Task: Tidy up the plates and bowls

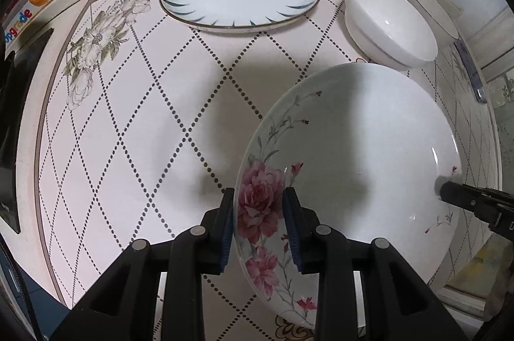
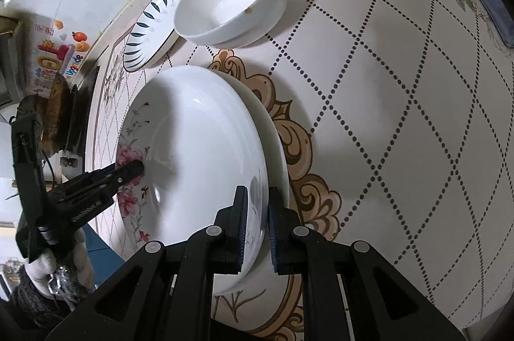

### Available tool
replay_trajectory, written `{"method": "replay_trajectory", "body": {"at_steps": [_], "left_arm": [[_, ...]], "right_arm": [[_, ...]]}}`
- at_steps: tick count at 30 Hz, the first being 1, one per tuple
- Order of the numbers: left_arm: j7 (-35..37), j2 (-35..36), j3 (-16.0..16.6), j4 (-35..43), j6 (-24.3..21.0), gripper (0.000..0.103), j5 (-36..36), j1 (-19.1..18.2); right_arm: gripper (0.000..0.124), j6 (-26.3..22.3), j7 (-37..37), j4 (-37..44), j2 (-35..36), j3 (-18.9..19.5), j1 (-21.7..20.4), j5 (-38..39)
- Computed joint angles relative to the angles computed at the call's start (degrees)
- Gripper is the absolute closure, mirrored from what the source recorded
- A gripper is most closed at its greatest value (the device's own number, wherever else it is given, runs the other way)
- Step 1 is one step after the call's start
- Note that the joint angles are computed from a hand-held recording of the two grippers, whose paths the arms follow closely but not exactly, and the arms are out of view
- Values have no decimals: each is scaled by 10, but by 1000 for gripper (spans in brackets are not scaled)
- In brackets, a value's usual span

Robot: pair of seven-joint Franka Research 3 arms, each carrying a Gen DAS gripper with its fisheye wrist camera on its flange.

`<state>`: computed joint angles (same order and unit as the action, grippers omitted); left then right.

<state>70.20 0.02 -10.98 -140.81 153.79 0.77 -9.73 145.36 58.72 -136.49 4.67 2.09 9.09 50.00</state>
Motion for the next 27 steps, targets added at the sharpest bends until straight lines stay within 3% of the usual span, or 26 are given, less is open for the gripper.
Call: {"method": "replay_trajectory", "body": {"at_steps": [7, 15, 17, 18, 20, 23, 27], "left_arm": [[-16, -13, 2, -7, -7, 76, 3, 1], [-26, -106, 29, -26, -13, 76, -21, 6], [-9, -108, 44, -2, -12, 68, -41, 7], [4, -104, 51, 10, -12, 60, -53, 8], [13, -81, 59, 46, -11, 54, -55, 21], [23, -25, 59, 110, -20, 53, -49, 45], [82, 88, 51, 220, -64, 53, -84, 82]], "right_arm": [[108, -43, 30, 0, -14, -11, -8, -27], [104, -108, 34, 13, -53, -30, -31, -36], [99, -124, 31, 32, -62, -34, -33, -25], [89, -128, 35, 47, -63, -34, -33, -21], [73, -131, 39, 83, -52, -33, -30, -4], [71, -130, 54, 167, -4, -22, -22, 19], [71, -109, 141, 314, 110, -3, -2, -50]]}}
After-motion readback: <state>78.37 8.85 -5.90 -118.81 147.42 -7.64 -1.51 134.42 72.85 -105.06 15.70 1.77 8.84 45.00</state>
